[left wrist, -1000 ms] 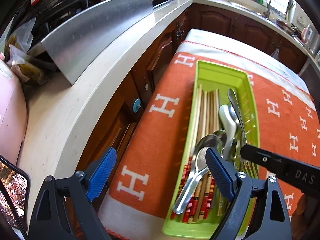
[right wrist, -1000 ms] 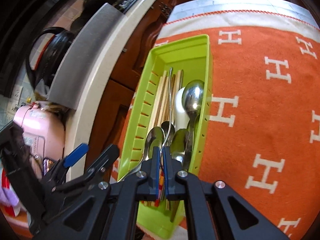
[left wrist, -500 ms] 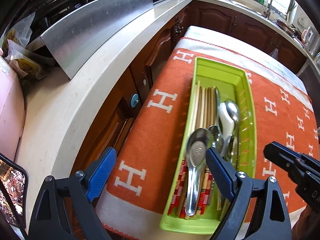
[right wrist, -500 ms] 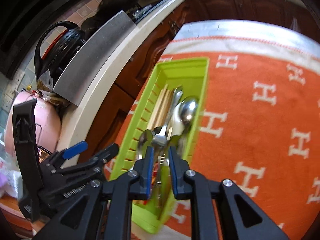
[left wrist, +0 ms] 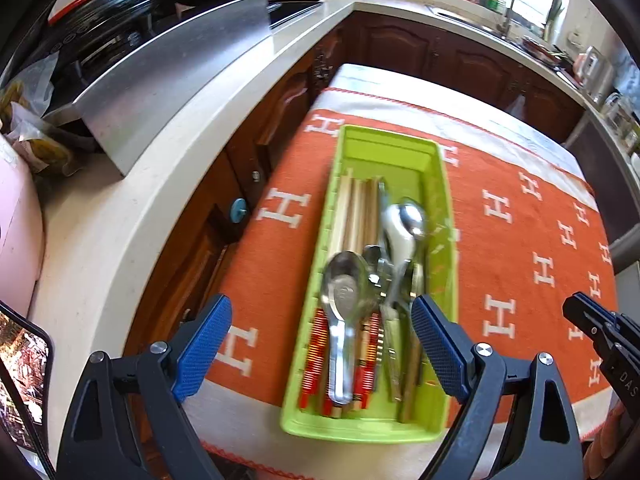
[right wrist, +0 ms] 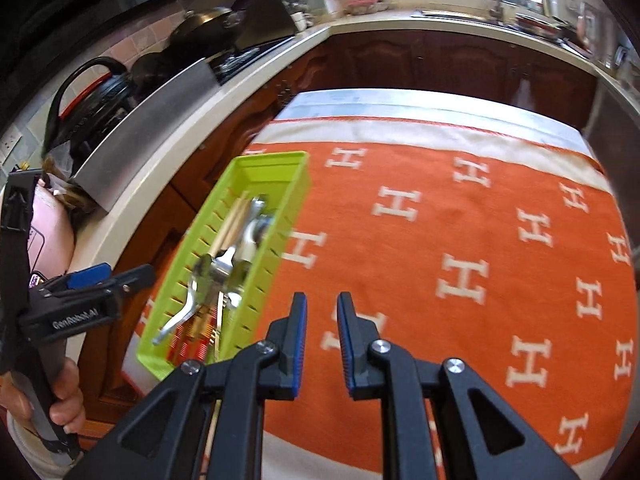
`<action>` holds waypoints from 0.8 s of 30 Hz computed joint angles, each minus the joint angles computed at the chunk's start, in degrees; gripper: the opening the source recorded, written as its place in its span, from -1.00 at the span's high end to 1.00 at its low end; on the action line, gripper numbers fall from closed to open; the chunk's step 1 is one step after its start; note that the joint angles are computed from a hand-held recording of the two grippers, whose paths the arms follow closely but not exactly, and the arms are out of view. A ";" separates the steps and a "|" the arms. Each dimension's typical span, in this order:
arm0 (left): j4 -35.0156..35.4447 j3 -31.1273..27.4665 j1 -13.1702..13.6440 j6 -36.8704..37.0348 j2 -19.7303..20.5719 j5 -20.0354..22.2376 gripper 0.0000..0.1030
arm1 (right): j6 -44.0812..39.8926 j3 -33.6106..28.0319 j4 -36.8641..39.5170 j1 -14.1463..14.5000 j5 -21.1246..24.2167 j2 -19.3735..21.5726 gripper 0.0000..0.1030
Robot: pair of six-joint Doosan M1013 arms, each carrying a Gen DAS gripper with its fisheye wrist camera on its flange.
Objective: Organize utensils
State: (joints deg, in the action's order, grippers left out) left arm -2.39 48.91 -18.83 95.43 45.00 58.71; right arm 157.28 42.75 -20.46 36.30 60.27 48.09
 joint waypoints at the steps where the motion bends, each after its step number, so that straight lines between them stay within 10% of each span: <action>1: -0.50 0.35 -0.24 0.50 -0.29 0.05 -0.75 | 1.05 1.05 -0.36 0.09 -0.02 -0.65 0.70; 24: -5.78 5.56 -5.72 7.52 -7.21 -6.85 -0.92 | 13.30 7.25 -14.67 2.18 2.99 -8.34 0.34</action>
